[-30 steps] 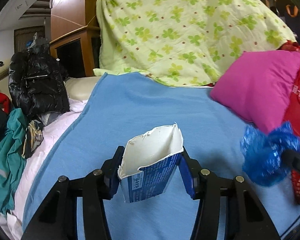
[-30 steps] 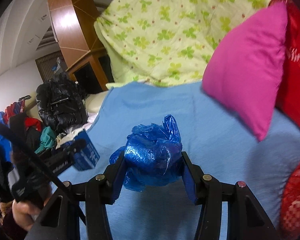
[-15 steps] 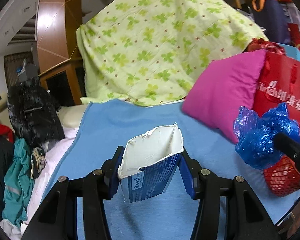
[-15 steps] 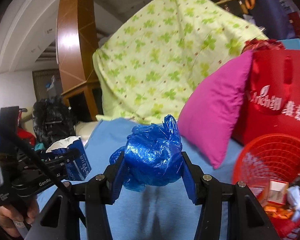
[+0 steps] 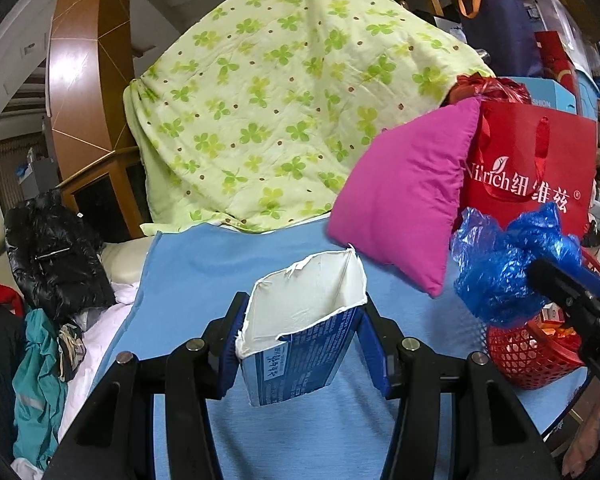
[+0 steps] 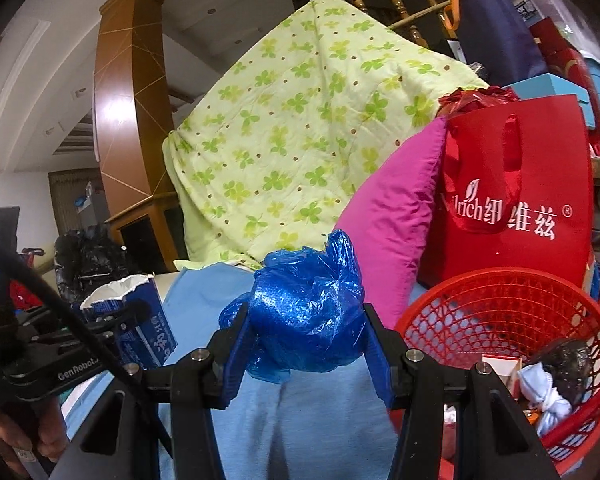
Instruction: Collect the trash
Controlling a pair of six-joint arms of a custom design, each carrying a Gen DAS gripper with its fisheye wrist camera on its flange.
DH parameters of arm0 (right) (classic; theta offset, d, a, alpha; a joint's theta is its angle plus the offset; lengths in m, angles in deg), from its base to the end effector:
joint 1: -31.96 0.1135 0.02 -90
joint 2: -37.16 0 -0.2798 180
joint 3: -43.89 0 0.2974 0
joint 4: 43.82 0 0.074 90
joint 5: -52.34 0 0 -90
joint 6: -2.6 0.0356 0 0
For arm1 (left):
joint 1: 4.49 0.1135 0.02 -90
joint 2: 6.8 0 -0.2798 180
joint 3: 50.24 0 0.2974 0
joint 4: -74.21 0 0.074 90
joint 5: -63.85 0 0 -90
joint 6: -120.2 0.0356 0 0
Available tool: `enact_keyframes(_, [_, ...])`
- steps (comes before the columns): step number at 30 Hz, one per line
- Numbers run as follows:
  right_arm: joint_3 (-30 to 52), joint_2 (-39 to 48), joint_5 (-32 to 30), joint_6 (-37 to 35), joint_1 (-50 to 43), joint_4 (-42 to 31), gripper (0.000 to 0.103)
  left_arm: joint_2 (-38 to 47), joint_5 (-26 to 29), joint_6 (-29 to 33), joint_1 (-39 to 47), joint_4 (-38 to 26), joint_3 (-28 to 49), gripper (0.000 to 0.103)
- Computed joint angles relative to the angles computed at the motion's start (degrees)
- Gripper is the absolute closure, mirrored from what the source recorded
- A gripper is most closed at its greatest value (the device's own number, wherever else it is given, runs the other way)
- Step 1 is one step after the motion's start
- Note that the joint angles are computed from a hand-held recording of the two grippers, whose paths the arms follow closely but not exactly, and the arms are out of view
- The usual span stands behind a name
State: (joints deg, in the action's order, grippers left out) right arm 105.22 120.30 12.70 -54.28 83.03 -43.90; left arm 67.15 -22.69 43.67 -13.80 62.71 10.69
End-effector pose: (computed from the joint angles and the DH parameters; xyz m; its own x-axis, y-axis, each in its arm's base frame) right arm 0.2428 0.2569 0.2447 -0.2220 0.2798 -0.9340 0.0884 0.9598 0.2665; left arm 0.3273 -0.0558 0.2699 -0.3480 0.2927 -0.8906 0.3051 0.9337 0.1876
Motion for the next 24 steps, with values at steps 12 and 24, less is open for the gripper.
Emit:
enact_keyframes(12, [-4.11,-4.31,0.82,-0.90,-0.64,3.23,0.048,1.23,-3.56,0.48,-3.92,0.04,0.62,0.049])
enact_keyframes(24, [-6.95,-7.78,2.21,-0.62,-0.66,4.11,0.048,0.70,-4.97,1.09,-6.80,-0.06,0.48,0.049])
